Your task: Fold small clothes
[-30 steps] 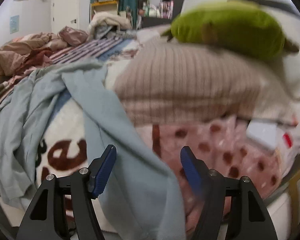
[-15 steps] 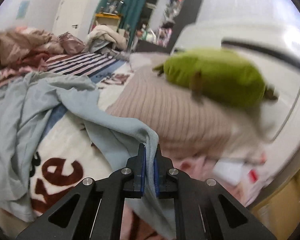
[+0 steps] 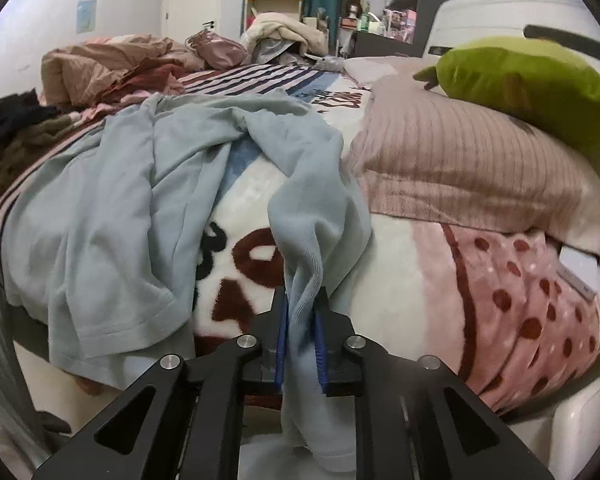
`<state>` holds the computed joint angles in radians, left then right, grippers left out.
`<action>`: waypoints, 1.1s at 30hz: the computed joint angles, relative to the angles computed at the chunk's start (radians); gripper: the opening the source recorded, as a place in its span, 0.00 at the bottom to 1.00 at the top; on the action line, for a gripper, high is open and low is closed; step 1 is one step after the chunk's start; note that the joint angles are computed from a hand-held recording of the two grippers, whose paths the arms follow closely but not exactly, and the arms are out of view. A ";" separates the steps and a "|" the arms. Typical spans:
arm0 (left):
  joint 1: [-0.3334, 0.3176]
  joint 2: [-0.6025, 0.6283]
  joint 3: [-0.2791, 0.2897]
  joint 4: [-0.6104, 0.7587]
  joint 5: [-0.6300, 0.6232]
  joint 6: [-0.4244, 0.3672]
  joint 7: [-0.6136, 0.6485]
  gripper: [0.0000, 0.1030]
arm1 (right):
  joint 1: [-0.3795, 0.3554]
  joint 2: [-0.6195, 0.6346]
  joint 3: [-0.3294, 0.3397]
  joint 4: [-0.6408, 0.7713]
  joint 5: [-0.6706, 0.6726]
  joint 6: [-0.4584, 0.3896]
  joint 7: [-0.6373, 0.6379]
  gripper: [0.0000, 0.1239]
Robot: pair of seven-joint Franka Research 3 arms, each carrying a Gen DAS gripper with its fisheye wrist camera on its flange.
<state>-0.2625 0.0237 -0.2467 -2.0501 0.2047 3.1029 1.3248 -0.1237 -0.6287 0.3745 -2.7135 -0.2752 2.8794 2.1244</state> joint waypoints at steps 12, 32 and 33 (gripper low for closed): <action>0.003 0.011 -0.005 0.010 -0.028 -0.003 0.023 0.88 | 0.062 -0.228 -0.088 -0.148 0.217 0.053 0.004 0.25; -0.002 0.014 -0.013 0.011 -0.043 0.002 0.046 0.88 | 0.086 -0.165 -0.020 -0.203 0.367 0.073 0.093 0.05; -0.002 0.011 -0.010 0.008 -0.035 0.004 0.038 0.88 | 0.048 -0.193 0.020 -0.201 0.341 0.070 0.118 0.05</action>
